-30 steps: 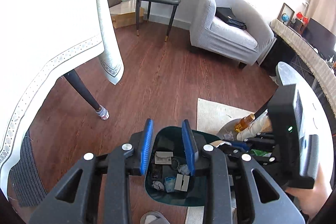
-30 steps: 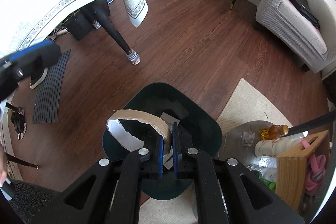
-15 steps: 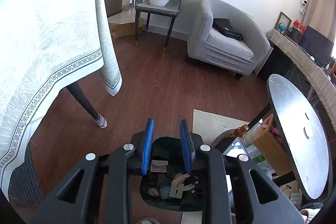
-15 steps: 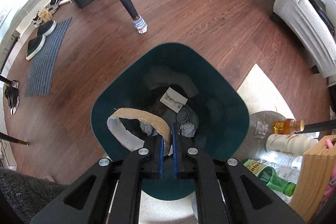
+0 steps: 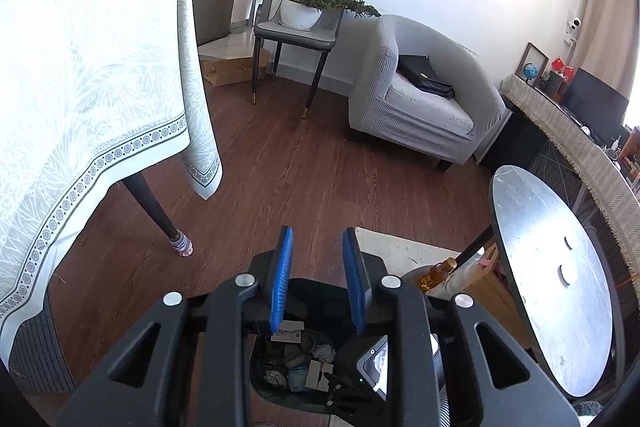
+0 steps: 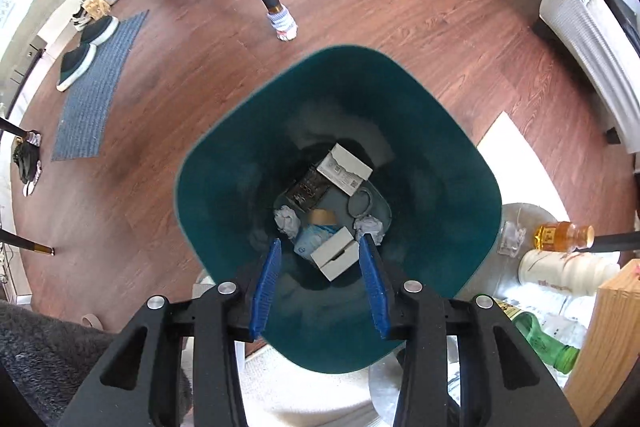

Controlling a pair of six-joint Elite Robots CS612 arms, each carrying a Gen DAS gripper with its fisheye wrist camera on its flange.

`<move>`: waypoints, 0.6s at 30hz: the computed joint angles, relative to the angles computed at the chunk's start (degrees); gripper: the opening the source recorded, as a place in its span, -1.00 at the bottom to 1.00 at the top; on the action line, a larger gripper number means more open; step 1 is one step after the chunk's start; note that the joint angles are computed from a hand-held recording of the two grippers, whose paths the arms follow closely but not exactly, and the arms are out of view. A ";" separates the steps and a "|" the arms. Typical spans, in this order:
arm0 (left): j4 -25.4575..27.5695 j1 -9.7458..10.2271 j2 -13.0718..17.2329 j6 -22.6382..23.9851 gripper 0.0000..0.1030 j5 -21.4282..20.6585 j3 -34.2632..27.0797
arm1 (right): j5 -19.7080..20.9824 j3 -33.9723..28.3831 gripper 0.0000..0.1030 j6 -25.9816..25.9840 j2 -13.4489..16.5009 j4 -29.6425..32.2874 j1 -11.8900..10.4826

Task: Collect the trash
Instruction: 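Open the left gripper over the bin while the right gripper releases the tape core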

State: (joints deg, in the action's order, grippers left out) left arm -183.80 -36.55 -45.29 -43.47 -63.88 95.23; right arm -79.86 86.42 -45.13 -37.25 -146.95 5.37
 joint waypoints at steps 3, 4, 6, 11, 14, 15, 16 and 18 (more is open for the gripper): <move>0.14 -0.15 -0.04 0.46 -0.48 0.66 -0.38 | 2.32 1.09 -0.20 -0.46 -1.27 0.18 -0.45; 0.29 -0.19 -0.06 0.69 -0.48 0.82 -0.53 | 3.55 1.18 -0.20 -0.28 -1.65 0.98 -0.72; 0.06 -0.32 -0.09 0.99 -0.46 1.27 -0.71 | 6.14 1.85 -0.20 0.14 -2.70 1.81 -1.19; -0.22 -0.65 -0.26 1.06 -0.40 2.84 -1.09 | 10.29 4.50 -0.20 -0.81 -5.58 0.35 -1.92; -0.21 -1.05 -0.52 2.04 -0.32 4.47 -1.10 | 12.92 6.06 -0.20 -1.52 -7.36 -0.53 -2.75; -0.41 -1.17 -0.61 2.28 -0.30 4.85 -1.06 | 13.83 6.54 -0.20 -1.65 -7.97 -0.71 -3.10; -0.47 -1.28 -0.70 2.42 -0.28 5.14 -1.05 | 14.40 6.89 -0.20 -1.77 -8.45 -1.04 -3.39; -0.61 -1.44 -0.85 2.67 -0.23 5.89 -1.13 | 15.80 7.65 -0.20 -1.73 -9.49 -2.24 -4.09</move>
State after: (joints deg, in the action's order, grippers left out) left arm -184.41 -38.00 -46.15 -40.79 -57.99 94.10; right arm -64.07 94.07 -46.86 -46.73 -149.19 1.27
